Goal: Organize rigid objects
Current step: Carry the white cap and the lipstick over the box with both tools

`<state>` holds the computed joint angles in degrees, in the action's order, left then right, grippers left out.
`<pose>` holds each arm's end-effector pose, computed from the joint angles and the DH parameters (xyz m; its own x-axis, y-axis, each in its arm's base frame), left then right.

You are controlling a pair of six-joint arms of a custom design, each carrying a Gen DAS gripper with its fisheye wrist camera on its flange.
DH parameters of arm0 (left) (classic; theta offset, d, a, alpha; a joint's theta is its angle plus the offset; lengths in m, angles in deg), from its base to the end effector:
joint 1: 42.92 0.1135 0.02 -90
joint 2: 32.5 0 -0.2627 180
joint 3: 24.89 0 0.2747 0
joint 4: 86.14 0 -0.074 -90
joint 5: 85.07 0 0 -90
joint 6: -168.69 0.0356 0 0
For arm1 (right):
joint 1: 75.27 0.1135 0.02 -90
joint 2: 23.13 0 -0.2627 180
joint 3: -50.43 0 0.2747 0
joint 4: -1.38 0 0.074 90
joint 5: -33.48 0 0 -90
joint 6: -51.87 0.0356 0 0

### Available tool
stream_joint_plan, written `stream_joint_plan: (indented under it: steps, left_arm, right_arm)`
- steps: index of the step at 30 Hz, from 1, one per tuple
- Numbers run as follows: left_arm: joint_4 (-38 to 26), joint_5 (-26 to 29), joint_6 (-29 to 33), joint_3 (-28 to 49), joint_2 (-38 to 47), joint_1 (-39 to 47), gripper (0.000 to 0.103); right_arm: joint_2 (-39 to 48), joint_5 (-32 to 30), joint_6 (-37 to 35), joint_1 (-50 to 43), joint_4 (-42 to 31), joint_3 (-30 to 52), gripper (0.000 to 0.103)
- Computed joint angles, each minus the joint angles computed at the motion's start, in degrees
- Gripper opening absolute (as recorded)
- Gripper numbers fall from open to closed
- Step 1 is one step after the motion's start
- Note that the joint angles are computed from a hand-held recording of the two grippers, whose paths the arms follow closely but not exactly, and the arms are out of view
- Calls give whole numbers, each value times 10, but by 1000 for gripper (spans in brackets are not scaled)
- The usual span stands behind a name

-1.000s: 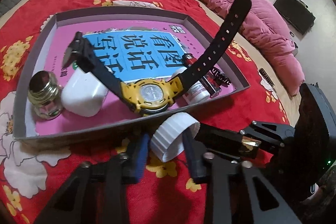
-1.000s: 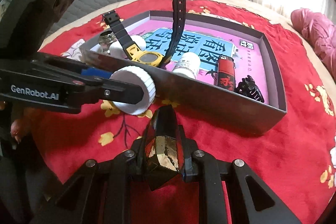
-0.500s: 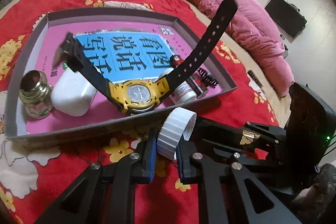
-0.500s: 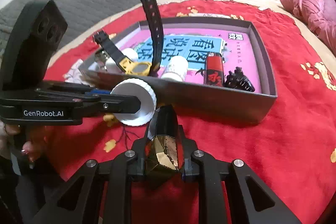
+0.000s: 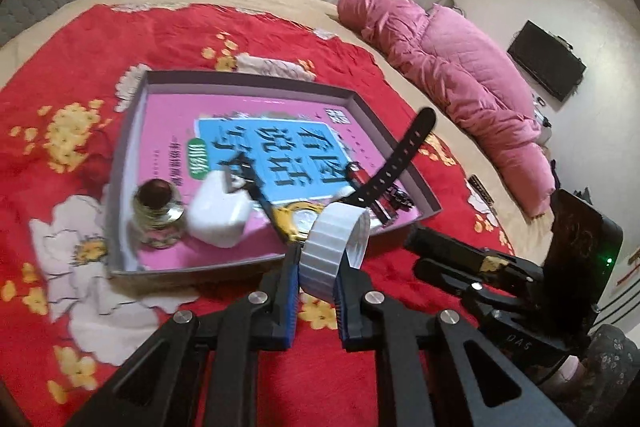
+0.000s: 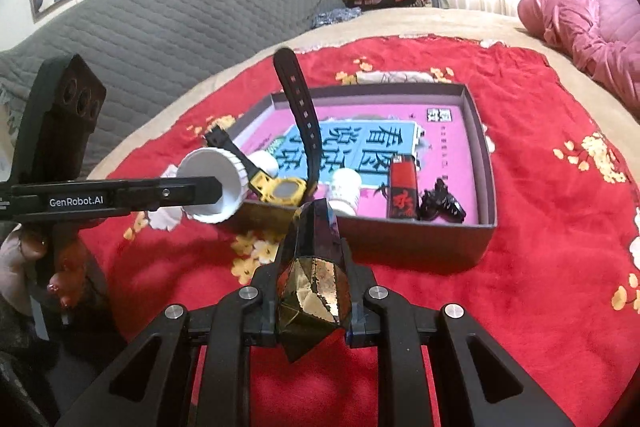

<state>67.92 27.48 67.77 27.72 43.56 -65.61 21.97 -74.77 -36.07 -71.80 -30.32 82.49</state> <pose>0.2515 -0.1199 0.1780 -0.7988 0.1444 -0.5840 0.4432 0.7976 -0.4092 0.1778 0.0219 0.1617 -0.7122 -0.0090 -0.7019 -0.2541 0.9354 0.2458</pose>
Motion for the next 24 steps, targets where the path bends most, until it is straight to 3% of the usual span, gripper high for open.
stream_joint_plan:
  steps: [14,24]
  left_arm:
    - [-4,-23,6,-1,-19,74,15]
    - [22,-37,6,1,10,79,15]
  right_arm:
    - [-18,50,27,17,-9,19,20]
    - [6,60,31,-6,12,36,20]
